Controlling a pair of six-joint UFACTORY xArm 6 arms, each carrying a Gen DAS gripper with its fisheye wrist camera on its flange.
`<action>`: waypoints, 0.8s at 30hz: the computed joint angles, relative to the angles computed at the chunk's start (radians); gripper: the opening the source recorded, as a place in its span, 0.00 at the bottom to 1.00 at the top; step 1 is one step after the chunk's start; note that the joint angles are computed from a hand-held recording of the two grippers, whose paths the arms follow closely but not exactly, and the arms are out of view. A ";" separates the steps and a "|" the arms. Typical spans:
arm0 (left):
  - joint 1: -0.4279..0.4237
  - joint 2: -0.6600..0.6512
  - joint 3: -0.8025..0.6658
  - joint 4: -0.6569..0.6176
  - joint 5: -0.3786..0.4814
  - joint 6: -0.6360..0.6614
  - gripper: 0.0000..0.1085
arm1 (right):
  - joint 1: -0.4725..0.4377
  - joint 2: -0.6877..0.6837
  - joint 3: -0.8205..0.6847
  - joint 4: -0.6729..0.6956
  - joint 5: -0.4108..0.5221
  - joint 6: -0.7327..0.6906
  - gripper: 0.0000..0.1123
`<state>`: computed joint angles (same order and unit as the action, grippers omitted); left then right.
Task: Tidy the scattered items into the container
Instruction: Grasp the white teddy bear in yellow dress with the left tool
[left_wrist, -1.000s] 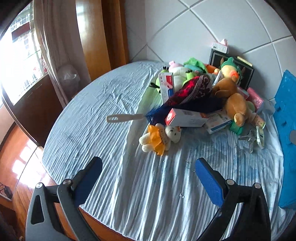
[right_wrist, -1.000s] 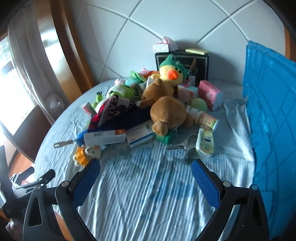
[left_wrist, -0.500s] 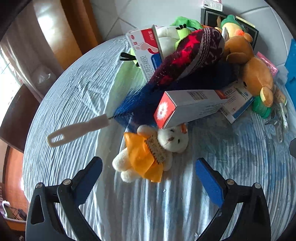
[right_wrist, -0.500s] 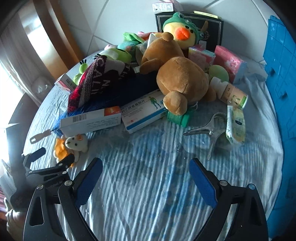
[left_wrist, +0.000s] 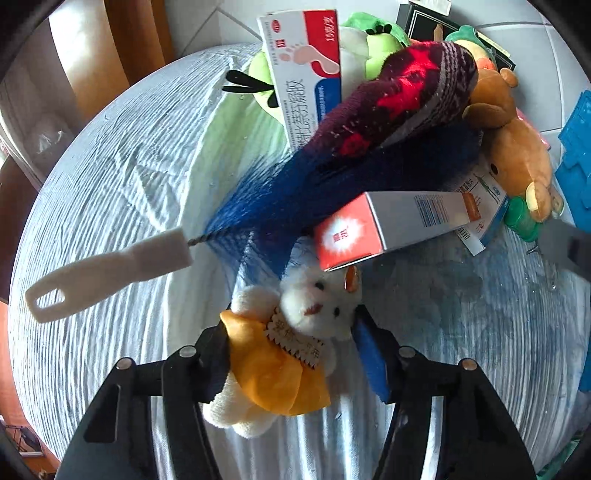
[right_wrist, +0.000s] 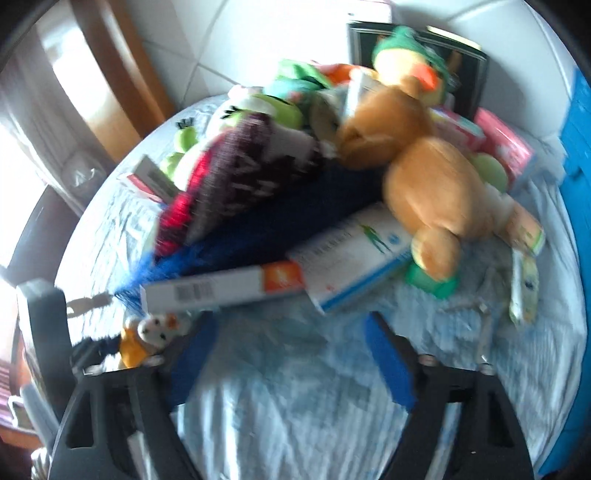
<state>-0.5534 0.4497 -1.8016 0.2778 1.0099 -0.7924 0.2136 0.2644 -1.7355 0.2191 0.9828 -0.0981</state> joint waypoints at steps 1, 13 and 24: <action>0.005 -0.019 0.026 0.004 -0.007 -0.009 0.51 | 0.015 0.027 -0.033 0.003 0.002 0.003 0.65; 0.046 -0.063 0.122 -0.026 -0.068 0.030 0.58 | 0.091 0.095 -0.039 -0.129 0.101 0.058 0.65; 0.052 -0.121 0.222 0.059 -0.086 -0.079 0.49 | 0.107 0.184 -0.134 -0.041 0.042 0.025 0.65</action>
<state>-0.5017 0.3289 -1.5800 0.3368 0.9242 -0.8712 0.3207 0.4488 -1.8696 0.1782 1.0249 -0.0729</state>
